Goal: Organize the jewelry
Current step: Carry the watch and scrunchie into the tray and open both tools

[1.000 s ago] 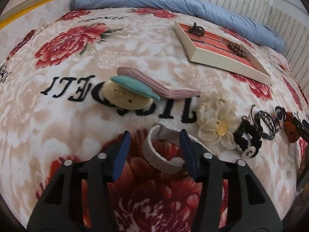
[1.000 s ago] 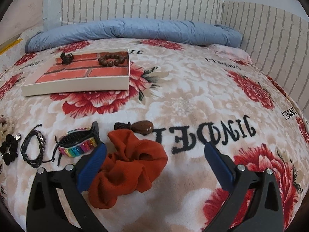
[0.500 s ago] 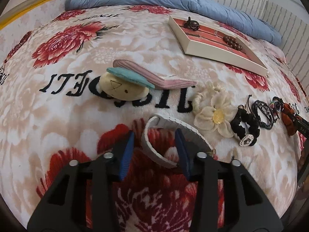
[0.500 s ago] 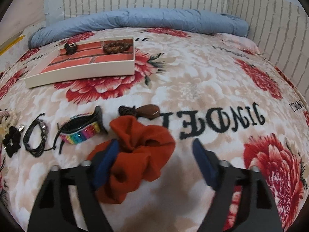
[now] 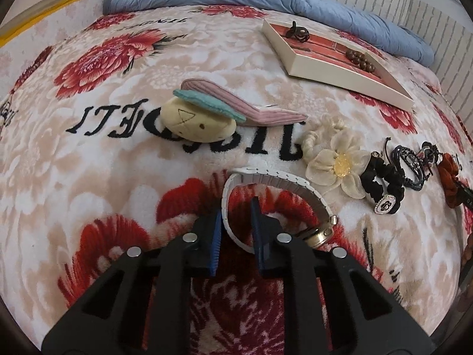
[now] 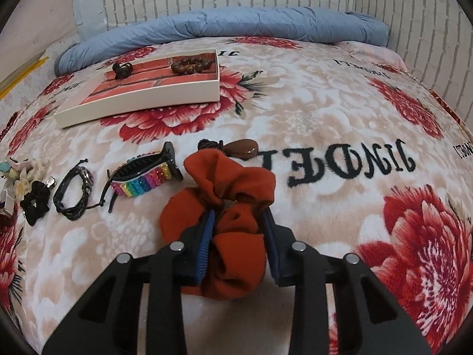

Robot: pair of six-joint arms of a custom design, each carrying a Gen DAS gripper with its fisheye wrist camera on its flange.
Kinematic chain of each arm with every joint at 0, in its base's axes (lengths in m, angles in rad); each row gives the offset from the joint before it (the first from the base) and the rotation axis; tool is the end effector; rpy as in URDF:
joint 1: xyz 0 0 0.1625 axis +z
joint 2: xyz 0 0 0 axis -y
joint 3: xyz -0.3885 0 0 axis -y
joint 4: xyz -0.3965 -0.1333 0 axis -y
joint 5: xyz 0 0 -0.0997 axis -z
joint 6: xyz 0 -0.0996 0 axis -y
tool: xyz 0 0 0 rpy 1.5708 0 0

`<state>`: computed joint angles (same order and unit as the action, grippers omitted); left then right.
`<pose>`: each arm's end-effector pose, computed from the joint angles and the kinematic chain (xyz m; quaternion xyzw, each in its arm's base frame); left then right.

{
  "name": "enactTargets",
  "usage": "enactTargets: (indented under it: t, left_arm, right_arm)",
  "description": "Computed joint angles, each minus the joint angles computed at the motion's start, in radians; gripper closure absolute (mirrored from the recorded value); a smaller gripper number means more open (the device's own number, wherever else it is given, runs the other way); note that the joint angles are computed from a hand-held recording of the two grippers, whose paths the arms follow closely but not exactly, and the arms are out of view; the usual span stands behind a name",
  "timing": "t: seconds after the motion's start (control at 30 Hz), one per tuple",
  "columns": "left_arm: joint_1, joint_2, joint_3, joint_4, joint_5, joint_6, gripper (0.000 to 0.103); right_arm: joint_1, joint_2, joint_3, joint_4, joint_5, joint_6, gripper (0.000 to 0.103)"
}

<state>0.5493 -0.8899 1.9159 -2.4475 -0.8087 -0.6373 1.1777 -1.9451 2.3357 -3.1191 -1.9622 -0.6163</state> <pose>-0.3533 -0.4532 0.0392 0.2040 0.9034 -0.2268 0.3015 -0.0456 -0.3588 0.4275 -0.0143 -0.8279 0.3910 0.4020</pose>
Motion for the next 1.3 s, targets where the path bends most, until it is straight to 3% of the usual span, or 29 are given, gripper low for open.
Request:
enactTargets:
  t: [0.2, 0.57, 0.87, 1.13, 1.3]
  left_arm:
    - [-0.015, 0.009, -0.003, 0.017, 0.036, 0.004, 0.099]
    - [-0.049, 0.017, 0.002, -0.005, 0.098, 0.019, 0.102]
    - [-0.115, 0.033, -0.011, -0.167, 0.199, 0.156, 0.101]
    - [-0.104, 0.16, -0.199, -0.295, 0.184, 0.332, 0.101]
    - [-0.054, 0.295, -0.412, -0.319, 0.136, 0.395, 0.101]
  right_arm:
    - [0.007, 0.001, 0.005, -0.004, -0.004, -0.016, 0.081]
    - [0.025, 0.008, 0.01, -0.083, -0.007, -0.068, 0.086]
    - [0.074, -0.008, -0.013, -0.17, 0.064, -0.119, 0.086]
    - [0.14, 0.088, -0.148, -0.14, 0.074, -0.088, 0.086]
    - [0.18, 0.197, -0.266, -0.096, 0.057, -0.063, 0.086]
